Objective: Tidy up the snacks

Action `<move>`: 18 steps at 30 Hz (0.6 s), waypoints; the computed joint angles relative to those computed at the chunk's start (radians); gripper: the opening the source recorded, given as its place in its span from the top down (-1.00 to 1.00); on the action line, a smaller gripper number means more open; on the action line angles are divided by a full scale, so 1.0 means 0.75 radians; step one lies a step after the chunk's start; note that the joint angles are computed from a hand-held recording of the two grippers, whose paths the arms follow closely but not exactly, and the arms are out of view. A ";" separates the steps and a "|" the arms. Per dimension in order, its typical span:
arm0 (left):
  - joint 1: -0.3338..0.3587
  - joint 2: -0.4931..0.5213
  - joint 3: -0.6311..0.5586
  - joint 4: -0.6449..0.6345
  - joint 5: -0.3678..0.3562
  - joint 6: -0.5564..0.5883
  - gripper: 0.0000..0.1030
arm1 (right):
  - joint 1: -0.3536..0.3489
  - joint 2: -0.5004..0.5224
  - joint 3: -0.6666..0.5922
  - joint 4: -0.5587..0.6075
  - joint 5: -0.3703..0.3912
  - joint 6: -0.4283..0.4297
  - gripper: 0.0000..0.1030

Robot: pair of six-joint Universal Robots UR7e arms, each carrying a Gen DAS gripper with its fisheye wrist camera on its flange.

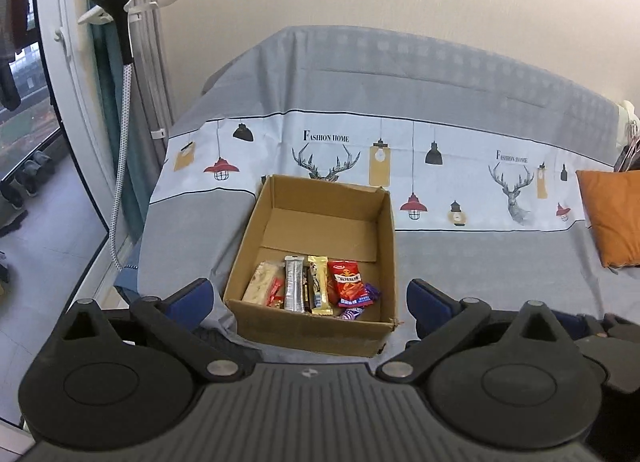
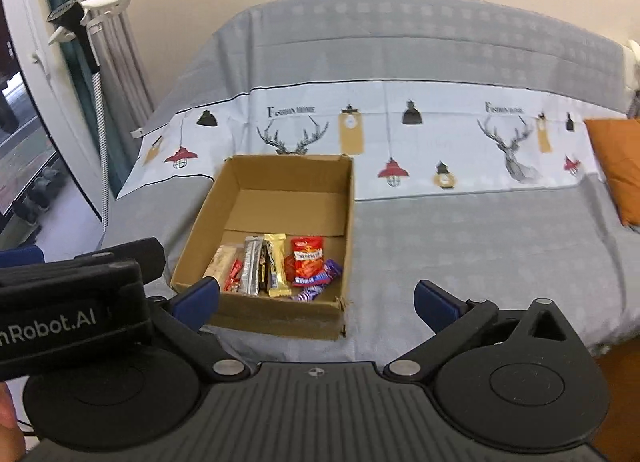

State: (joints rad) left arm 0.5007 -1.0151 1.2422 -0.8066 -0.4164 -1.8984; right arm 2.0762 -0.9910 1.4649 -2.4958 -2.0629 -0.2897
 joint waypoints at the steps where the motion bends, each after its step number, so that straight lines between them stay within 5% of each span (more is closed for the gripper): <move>1: -0.005 0.002 -0.004 0.005 -0.001 -0.002 -1.00 | 0.001 -0.010 -0.001 0.024 0.001 0.020 -0.99; 12: -0.006 0.014 -0.026 0.055 -0.043 -0.014 -1.00 | 0.002 -0.028 0.016 0.050 -0.014 0.032 -0.99; 18: -0.010 0.029 -0.052 0.144 -0.051 -0.076 -1.00 | 0.018 -0.033 0.058 -0.057 -0.035 -0.050 -0.99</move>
State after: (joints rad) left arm 0.4934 -0.9930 1.2031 -0.6984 -0.4546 -1.9556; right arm 2.0895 -1.0155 1.5083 -2.5383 -2.0890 -0.3271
